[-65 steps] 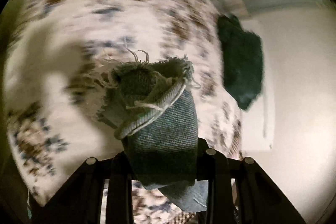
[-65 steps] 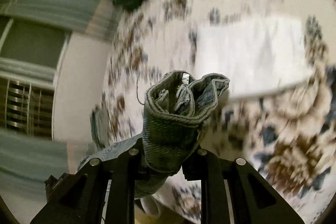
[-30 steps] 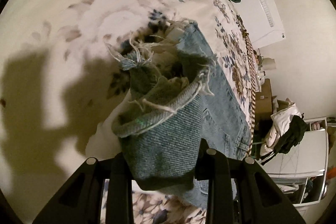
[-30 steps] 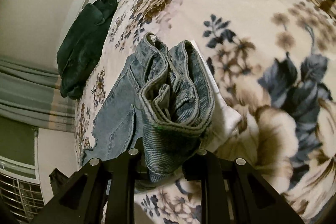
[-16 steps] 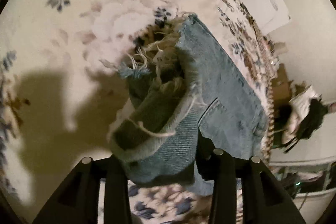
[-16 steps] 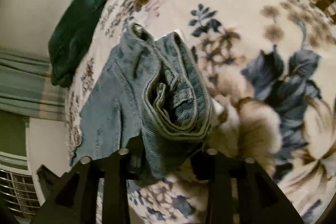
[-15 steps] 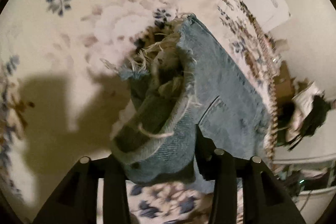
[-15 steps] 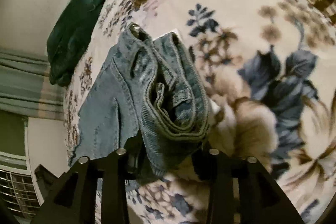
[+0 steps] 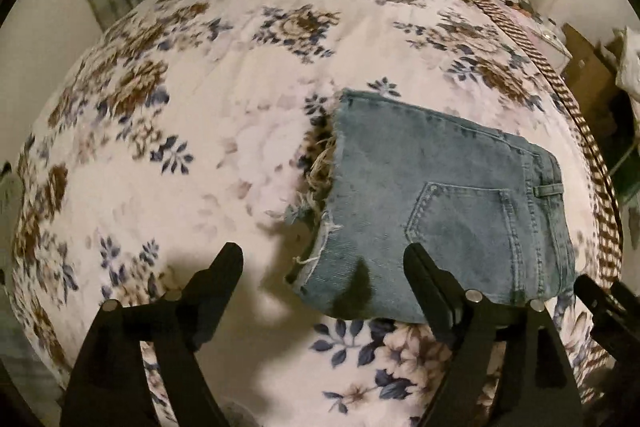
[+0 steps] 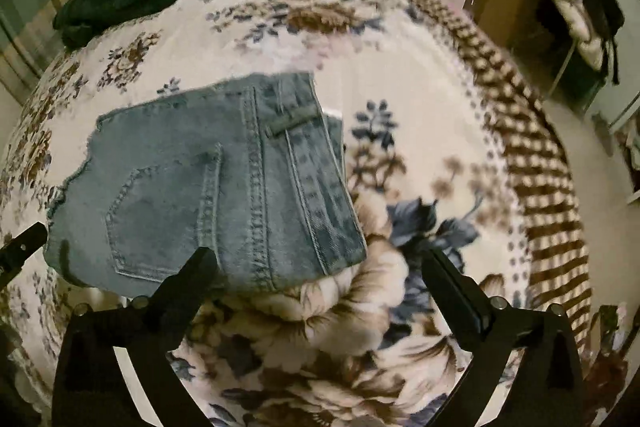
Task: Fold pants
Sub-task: 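Open both tools and lift them off the folded shorts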
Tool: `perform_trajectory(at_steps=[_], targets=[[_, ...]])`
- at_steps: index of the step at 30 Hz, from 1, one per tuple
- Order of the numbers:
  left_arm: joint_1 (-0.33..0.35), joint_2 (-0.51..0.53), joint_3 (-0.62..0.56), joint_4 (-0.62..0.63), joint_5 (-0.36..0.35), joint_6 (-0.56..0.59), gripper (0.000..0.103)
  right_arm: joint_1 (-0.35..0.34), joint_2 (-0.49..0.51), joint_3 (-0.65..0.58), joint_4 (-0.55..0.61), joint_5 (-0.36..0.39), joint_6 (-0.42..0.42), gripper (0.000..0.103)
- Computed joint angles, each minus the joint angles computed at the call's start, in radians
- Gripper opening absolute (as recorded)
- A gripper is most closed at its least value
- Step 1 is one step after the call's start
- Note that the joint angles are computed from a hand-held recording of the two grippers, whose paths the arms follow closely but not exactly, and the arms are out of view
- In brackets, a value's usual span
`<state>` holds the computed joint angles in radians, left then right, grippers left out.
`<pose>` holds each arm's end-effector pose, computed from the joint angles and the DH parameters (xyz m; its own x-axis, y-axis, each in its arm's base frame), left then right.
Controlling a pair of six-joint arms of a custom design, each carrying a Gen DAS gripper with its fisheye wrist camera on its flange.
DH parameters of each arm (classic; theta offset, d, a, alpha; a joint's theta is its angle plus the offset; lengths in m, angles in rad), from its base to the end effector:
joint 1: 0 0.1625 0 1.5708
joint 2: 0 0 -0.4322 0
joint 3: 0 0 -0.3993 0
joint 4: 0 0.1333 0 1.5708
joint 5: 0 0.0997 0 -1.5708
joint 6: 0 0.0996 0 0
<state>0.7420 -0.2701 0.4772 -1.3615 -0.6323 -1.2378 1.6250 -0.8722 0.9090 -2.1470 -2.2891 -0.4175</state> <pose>-0.5004 -0.7486 0.1016 -0.6890 -0.3696 -0.6234 0.0702 0.8221 -0.5650 0.1111 -0.7962 0.4656 -0.6851 -0.0761 0.7244 -0.3548 0.9035 -0.2405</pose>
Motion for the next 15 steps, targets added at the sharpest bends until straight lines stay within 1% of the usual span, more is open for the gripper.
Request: perform_trajectory(at_steps=[4, 9, 15], targets=[[-0.013, 0.016, -0.045, 0.025, 0.020, 0.040, 0.082, 0.026, -0.014, 0.024, -0.025, -0.029, 0.003, 0.103], [-0.027, 0.016, -0.063, 0.022, 0.020, 0.076, 0.082, 0.055, -0.043, 0.062, -0.026, -0.048, 0.021, 0.103], [-0.050, 0.016, -0.089, 0.059, 0.029, 0.064, 0.082, 0.077, -0.085, 0.106, -0.042, -0.054, 0.026, 0.103]])
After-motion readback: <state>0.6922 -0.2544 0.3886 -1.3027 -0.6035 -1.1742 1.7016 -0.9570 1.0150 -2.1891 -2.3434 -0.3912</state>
